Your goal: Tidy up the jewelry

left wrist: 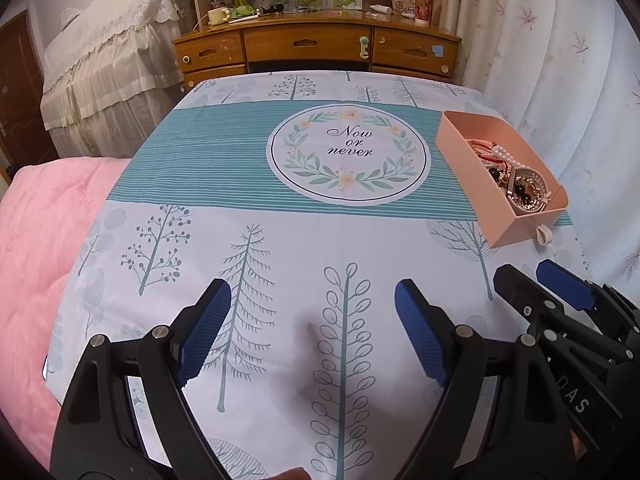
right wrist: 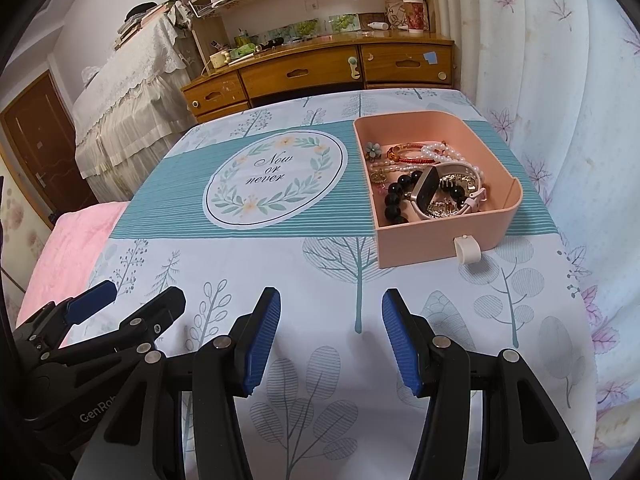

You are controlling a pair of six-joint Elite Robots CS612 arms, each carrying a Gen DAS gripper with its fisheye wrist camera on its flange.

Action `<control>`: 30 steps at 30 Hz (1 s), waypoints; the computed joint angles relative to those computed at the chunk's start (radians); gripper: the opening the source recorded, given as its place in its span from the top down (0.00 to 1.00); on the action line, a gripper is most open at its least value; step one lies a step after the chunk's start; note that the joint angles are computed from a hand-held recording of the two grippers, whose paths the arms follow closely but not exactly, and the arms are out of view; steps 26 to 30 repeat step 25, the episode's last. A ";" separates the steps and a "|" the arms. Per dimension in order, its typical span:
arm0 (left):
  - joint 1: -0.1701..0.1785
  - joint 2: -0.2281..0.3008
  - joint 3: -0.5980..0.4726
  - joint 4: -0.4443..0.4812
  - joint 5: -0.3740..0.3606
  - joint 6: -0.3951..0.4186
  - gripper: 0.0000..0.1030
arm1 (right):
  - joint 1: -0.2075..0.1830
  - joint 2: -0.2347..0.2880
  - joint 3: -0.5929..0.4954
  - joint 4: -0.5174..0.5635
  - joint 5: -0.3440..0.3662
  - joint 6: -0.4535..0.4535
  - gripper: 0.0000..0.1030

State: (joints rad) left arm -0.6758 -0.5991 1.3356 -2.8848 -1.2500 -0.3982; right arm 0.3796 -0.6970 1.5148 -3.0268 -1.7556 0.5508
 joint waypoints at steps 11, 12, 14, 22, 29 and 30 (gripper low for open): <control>0.004 -0.001 0.006 -0.001 -0.012 -0.009 0.20 | 0.002 0.003 -0.004 0.006 -0.001 0.001 0.48; 0.005 0.000 0.006 -0.001 -0.014 -0.009 0.20 | 0.002 0.004 -0.005 0.008 -0.001 0.001 0.48; 0.006 -0.001 0.008 -0.003 -0.015 -0.012 0.20 | 0.004 0.005 -0.008 0.013 -0.004 -0.001 0.48; 0.012 -0.003 0.018 -0.015 -0.027 -0.022 0.20 | 0.009 0.008 -0.021 0.027 -0.014 -0.012 0.48; 0.015 -0.004 0.021 -0.014 -0.031 -0.029 0.20 | 0.012 0.011 -0.028 0.036 -0.016 -0.017 0.48; 0.015 -0.004 0.021 -0.014 -0.031 -0.029 0.20 | 0.012 0.011 -0.028 0.036 -0.016 -0.017 0.48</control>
